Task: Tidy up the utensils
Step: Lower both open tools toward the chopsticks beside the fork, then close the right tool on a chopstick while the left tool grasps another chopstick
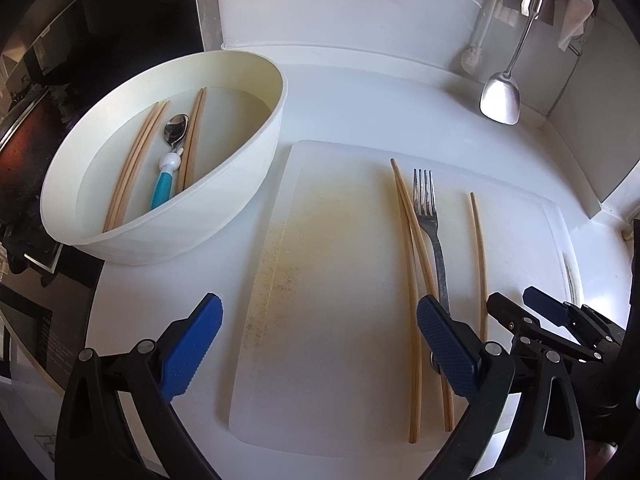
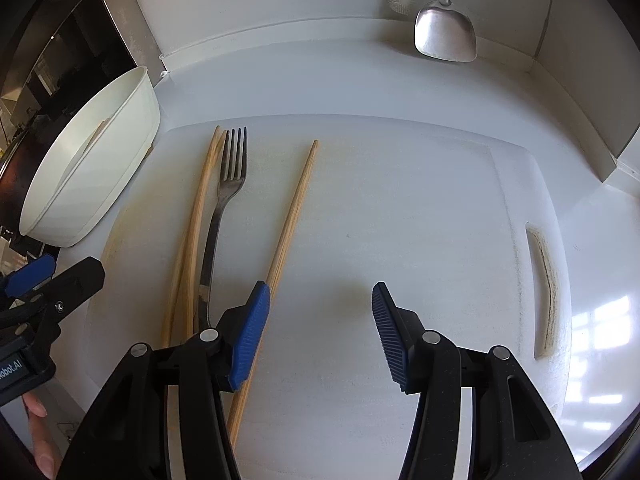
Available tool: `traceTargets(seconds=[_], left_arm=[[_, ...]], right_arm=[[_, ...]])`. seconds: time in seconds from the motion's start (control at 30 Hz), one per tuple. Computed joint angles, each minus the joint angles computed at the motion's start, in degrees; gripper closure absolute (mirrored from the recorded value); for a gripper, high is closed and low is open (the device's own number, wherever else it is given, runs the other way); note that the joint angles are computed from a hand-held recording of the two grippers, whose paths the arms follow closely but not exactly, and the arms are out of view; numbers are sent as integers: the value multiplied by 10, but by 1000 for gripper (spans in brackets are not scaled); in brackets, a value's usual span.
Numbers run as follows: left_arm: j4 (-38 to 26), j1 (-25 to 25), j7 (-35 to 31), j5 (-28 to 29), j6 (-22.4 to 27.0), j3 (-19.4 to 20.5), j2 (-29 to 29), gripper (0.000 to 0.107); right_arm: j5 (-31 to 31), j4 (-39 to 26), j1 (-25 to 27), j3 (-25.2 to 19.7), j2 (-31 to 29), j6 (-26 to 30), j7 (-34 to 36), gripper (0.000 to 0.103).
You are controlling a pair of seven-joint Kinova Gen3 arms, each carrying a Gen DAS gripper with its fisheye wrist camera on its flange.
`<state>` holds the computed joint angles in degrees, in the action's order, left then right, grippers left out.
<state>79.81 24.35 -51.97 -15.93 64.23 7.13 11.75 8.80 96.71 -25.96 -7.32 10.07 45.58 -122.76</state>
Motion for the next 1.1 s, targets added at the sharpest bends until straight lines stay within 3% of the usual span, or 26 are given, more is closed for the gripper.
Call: traceTargets(seconds=[0.1, 0.33, 0.43, 0.5, 0.6, 1.1], left_arm=[[-4, 4, -1, -1, 4, 2, 7, 12], [-6, 7, -1, 0, 6, 0, 7, 12], [-5, 6, -1, 1, 6, 0, 7, 12], [-5, 6, -1, 2, 4, 0, 9, 12], [-3, 9, 1, -1, -2, 0, 12, 12], [-5, 35, -4, -28, -4, -6, 43, 11]], right_arm=[[1, -6, -2, -7, 5, 3, 7, 52], [69, -24, -47, 0, 20, 33, -20, 54], [69, -21, -41, 2, 15, 34, -16, 68], [76, -18, -38, 5, 13, 37, -21, 83], [76, -9, -29, 6, 8, 31, -19, 89], [68, 6, -16, 4, 0, 9, -19, 89]])
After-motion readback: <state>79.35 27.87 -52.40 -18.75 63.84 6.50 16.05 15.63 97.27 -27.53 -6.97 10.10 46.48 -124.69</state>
